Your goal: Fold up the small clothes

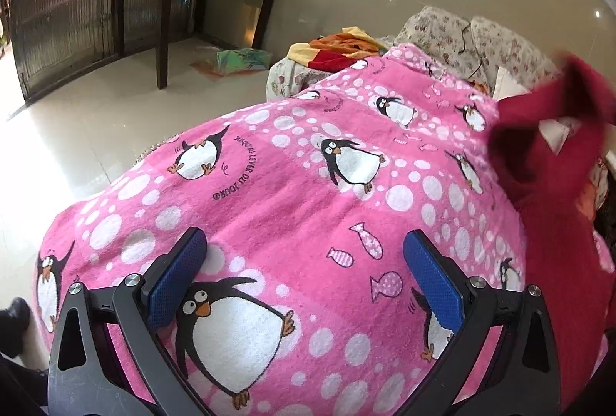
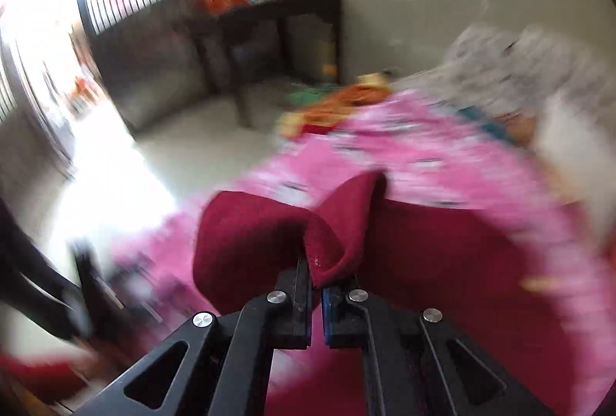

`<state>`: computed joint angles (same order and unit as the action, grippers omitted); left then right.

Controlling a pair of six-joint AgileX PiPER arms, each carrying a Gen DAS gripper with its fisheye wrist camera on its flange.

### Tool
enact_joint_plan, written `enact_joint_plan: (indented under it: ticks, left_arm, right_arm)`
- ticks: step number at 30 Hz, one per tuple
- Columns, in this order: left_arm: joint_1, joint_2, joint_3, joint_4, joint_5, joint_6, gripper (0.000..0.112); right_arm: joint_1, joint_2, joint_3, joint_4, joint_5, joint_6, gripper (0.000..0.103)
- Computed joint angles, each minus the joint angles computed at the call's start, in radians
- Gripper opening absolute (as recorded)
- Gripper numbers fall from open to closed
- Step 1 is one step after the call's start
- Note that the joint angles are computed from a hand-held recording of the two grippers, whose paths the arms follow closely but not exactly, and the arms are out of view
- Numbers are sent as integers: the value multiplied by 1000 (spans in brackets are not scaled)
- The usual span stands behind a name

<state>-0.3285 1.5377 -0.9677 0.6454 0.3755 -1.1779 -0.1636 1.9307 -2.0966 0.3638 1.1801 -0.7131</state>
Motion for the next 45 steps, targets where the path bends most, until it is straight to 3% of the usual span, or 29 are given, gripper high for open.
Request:
enact_joint_plan:
  ticks: [5, 7, 8, 9, 10, 11, 15, 19, 22, 25, 27, 28, 31, 34, 37, 39, 41, 43, 45]
  left_arm:
    - [-107, 3, -90, 95, 161, -31, 102]
    - [-129, 3, -146, 5, 171, 63, 102]
    - [-136, 10, -170, -37, 168, 106, 102]
    - [-153, 21, -203, -65, 173, 138, 103]
    - [-184, 38, -239, -52, 192, 137, 102]
    - [-216, 61, -280, -31, 219, 135, 102]
    - [-308, 187, -490, -39, 306, 222, 102]
    - [-338, 325, -727, -118, 367, 331, 102]
    - [-352, 446, -925, -155, 413, 393, 103]
    - [-359, 603, -1174, -188, 523, 448, 102]
    - [-358, 684, -1292, -201, 581, 470, 102]
    - [-356, 710, -1329, -211, 602, 483, 102]
    - [-345, 726, -1312, -221, 587, 479, 102]
    - [-332, 697, -1215, -199, 529, 429, 102]
    - [-308, 671, -1141, -228, 466, 399, 102]
    - [-300, 672, -1131, -245, 454, 402, 102]
    - [-298, 684, -1144, -248, 468, 417, 102]
    - [-300, 671, -1117, -218, 459, 399, 103]
    - [-295, 642, -1065, -181, 430, 359, 103]
  right_arm:
    - [-68, -184, 356, -500, -359, -20, 3]
    - [-92, -187, 408, -625, -408, 49, 6]
    - [-118, -173, 404, -627, -395, 67, 17]
    - [-144, -163, 395, -590, -378, 80, 24]
    - [-199, -163, 392, -512, -360, 63, 38]
    - [-259, -164, 382, -414, -342, 9, 44]
    - [-426, -104, 343, -189, -303, 1, 44]
    - [-568, -33, 352, 88, -209, -72, 45]
    - [-585, 26, 362, 254, -152, -90, 45]
    - [-553, 83, 369, 329, -202, -69, 46]
    - [-539, 86, 411, 416, -269, -113, 26]
    - [-521, 77, 424, 417, -305, -130, 5]
    - [-512, -4, 498, 405, -404, -227, 5]
    - [-552, -143, 622, 412, -573, -327, 5]
    - [-578, -193, 625, 191, -691, -149, 5]
    - [-570, -141, 562, -9, -677, 37, 5]
    - [-545, -38, 432, -182, -570, 164, 12]
    - [-539, -15, 416, -209, -575, 191, 22]
    - [-530, -70, 465, -75, -630, 156, 39]
